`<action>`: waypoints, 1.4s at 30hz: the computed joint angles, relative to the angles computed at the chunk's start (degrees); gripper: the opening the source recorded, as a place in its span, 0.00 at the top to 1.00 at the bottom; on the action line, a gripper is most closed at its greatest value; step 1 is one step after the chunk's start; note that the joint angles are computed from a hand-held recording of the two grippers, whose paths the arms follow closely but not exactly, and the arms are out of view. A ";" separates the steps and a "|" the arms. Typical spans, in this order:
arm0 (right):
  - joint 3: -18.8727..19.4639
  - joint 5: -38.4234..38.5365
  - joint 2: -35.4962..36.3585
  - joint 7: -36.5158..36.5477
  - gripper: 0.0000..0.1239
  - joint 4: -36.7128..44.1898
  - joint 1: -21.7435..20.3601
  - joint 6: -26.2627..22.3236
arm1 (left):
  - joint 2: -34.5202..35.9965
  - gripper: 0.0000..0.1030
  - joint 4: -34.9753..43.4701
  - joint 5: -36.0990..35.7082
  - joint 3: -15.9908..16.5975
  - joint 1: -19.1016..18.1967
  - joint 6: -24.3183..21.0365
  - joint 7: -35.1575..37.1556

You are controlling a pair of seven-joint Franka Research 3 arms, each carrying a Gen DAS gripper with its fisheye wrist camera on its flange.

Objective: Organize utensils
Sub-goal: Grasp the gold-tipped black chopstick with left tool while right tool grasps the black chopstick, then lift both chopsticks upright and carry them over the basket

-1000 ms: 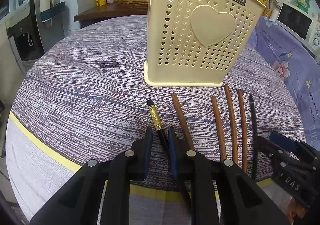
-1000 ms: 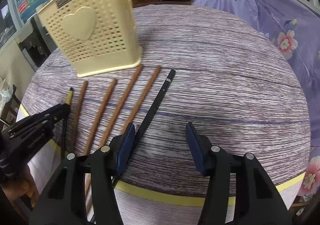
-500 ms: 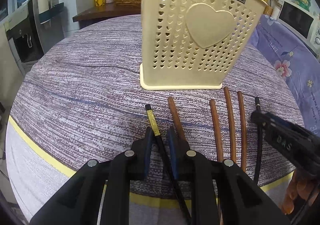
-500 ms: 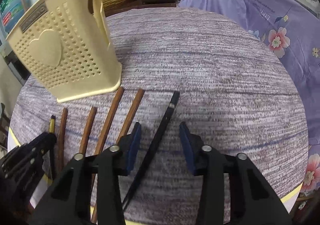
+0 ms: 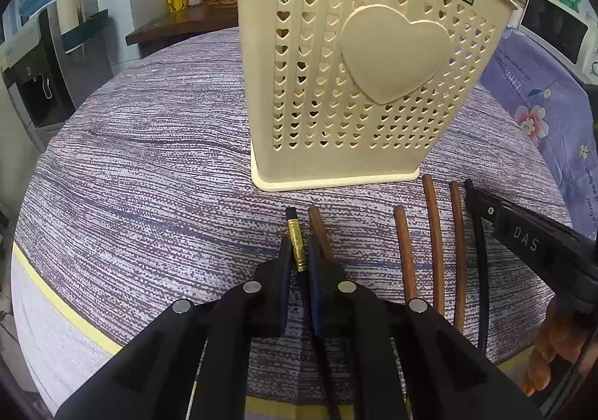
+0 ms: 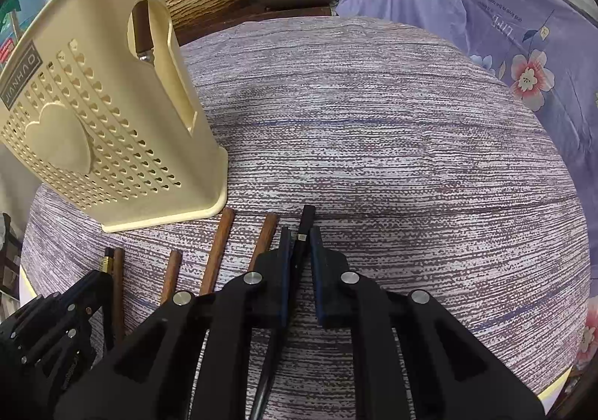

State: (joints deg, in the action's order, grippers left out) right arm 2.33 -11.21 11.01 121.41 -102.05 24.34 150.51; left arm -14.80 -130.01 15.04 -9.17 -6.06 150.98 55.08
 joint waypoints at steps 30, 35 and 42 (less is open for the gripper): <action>-0.93 48.83 -28.06 -49.83 0.93 -22.58 3.93 23.83 | -20.46 0.92 -8.54 -2.06 1.28 3.57 14.61 1.03; -0.81 49.37 -28.49 -50.55 0.93 -22.80 4.51 24.41 | -21.25 0.92 -8.31 -0.15 1.09 4.12 14.67 0.06; -1.12 49.45 -28.60 -51.84 0.94 -22.12 5.36 24.79 | -21.50 0.92 -7.85 0.56 2.12 3.29 15.06 0.53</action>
State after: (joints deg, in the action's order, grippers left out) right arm 1.22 38.24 -17.59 69.57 -124.17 29.70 175.30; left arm -36.30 -137.85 15.59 -7.05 -2.77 166.03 55.61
